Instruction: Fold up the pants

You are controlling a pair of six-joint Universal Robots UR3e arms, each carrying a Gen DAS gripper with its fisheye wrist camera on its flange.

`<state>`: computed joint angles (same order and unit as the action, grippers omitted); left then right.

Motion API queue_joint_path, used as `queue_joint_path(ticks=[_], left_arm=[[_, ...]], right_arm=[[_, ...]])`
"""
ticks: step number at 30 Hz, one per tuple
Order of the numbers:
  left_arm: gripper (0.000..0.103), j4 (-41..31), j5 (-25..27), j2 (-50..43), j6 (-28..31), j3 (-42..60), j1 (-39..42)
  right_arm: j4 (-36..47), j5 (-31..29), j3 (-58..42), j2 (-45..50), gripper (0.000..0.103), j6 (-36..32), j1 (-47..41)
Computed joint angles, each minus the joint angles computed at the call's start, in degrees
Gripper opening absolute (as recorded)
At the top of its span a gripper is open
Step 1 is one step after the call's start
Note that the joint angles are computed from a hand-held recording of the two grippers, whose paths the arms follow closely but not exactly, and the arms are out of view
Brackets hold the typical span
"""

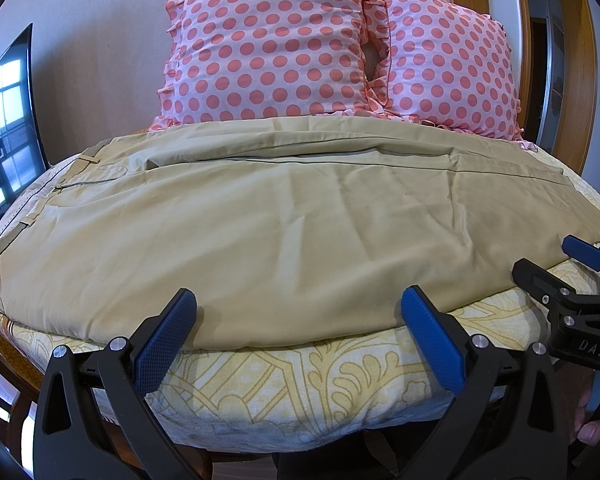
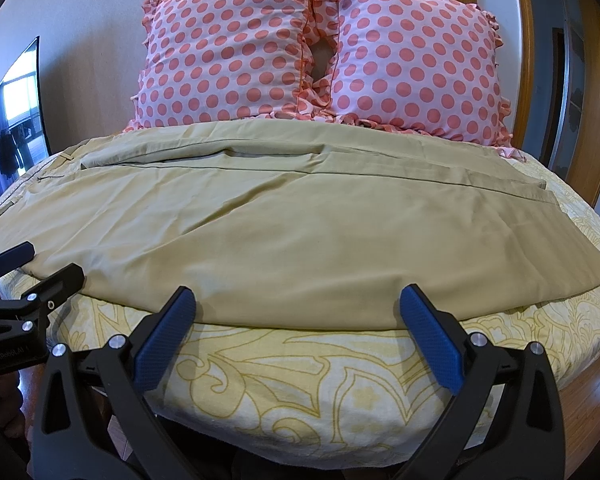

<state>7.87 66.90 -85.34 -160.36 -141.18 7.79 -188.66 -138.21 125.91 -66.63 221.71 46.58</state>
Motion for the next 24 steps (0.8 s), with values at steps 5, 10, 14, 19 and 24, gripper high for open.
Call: queue_joint_path(ticks=[5, 10, 14, 19, 24], left_arm=[[0.102, -0.8, 0.2, 0.0, 0.1, 0.4, -0.2], [0.102, -6.9, 1.4, 1.8, 0.2, 3.1, -0.5], [0.102, -2.9, 2.2, 2.9, -1.0, 4.7, -0.7], [0.102, -2.3, 0.7, -0.1, -5.3, 11.4, -0.7], [0.102, -4.1, 1.7, -5.4, -7.5, 17.5, -3.0]], right_arm=[[-3.6, 0.4, 1.1, 1.5, 0.101, -1.4, 0.0], [-6.2, 4.6, 3.2, -0.9, 0.101, -6.1, -2.7], [-10.8, 6.9, 9.6, -13.6, 0.101, -9.9, -10.3], [6.5, 21.5, 6.9, -32.4, 0.101, -14.9, -38.8], [25.9, 34.5, -13.3, -21.0, 0.070, -12.5, -62.7]])
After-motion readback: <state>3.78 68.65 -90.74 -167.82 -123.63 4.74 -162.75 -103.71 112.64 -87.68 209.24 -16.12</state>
